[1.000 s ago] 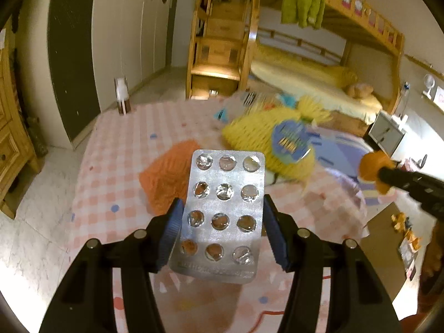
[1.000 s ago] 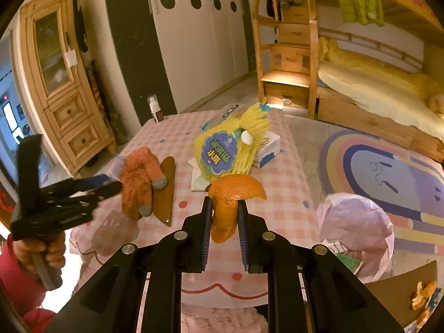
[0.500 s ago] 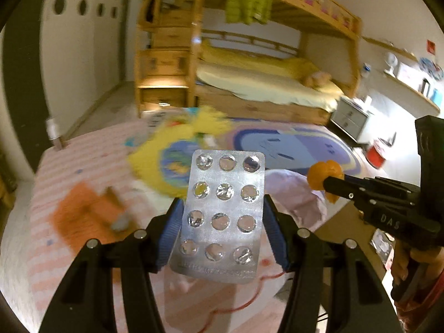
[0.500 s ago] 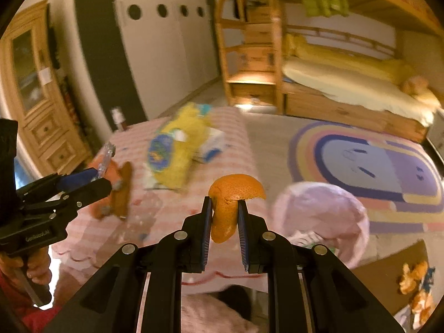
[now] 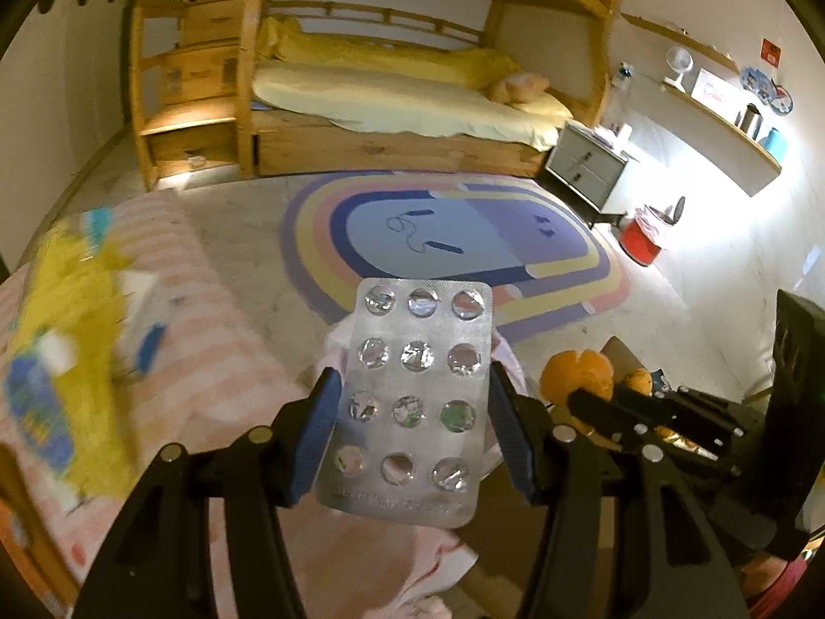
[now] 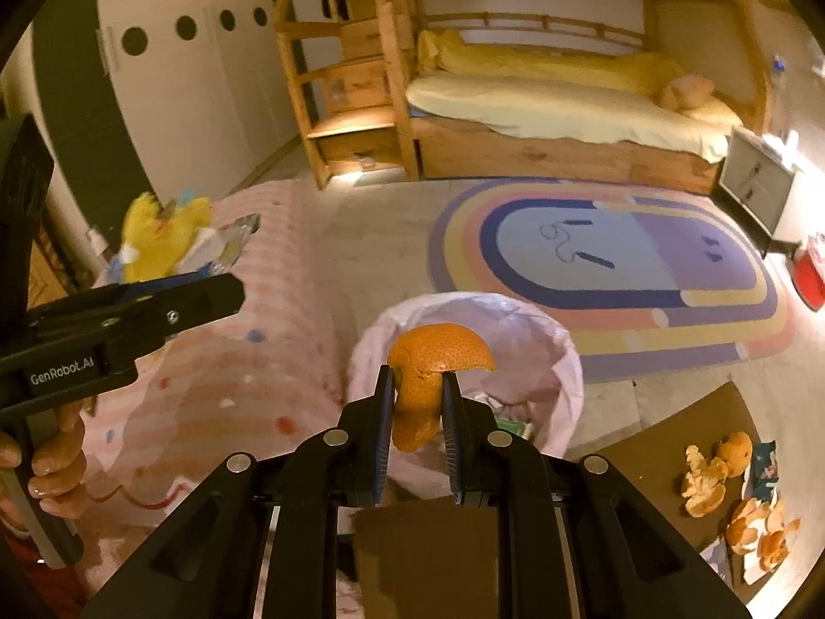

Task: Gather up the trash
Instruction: 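Carry the peel and blister over the pink bin and open both grippers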

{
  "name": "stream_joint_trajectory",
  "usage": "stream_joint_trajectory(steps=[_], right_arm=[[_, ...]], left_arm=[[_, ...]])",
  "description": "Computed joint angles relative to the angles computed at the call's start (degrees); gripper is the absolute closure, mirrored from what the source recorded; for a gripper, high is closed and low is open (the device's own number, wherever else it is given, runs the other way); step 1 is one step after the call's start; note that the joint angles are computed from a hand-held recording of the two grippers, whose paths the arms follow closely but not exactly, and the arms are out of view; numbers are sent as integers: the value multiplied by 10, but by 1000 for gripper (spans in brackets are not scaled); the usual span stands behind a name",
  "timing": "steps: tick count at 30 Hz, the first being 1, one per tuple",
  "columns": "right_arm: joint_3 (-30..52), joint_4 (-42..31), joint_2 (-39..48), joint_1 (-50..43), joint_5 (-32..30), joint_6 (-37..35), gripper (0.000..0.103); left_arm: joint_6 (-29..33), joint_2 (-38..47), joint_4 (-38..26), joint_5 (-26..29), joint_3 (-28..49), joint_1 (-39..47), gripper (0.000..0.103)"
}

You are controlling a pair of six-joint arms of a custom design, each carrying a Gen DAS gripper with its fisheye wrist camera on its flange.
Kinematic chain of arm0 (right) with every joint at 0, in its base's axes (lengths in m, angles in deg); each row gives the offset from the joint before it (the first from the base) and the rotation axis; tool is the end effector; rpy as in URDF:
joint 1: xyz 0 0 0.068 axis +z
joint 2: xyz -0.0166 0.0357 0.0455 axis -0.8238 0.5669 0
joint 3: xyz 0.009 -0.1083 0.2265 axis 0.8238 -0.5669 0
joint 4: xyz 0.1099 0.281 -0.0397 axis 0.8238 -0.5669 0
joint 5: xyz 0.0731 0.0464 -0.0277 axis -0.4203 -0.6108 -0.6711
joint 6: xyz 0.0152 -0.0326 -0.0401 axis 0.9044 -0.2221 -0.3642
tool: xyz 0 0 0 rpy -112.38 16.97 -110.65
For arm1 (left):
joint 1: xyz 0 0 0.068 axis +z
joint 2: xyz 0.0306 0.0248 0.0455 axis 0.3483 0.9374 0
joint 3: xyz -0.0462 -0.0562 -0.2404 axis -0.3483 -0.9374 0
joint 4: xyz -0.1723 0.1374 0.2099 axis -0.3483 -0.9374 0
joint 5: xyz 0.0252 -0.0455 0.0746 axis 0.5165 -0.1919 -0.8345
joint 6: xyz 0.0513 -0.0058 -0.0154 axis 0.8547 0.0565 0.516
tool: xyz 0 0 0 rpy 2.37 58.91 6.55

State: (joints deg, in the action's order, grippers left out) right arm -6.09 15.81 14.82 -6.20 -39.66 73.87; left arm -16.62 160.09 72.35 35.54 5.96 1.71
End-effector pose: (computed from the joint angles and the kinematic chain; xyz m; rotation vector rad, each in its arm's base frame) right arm 0.2195 0.2353 0.1265 0.0816 2.4329 0.2996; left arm 0.2931 -0.1088 0.1691 0.4696 2.3874 -0.4820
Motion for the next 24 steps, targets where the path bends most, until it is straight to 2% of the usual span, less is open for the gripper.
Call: stream_joint_trajectory(steps=[8,9,11,12,18,24], right_arm=[[-3,61,50,-67,-52,-37,84],[-2,70,58,-73,-56,-41,81],[0,80,69,-80,-63,-45,74],[5,81,78,-85,-68,-44,68],[-7,56,48,-72,-57,-18,66],[-33,10,-39,-30,-14,15,66]], left_arm=[[-19,118,17,10,93,-23,47],[-21,125,17,12,101,-22,46],[-28,134,10,14,113,-20,31],[-34,132,9,13,113,-17,23],[-43,96,3,13,90,2,23],[-17,-34,-19,-18,-1,30,23]])
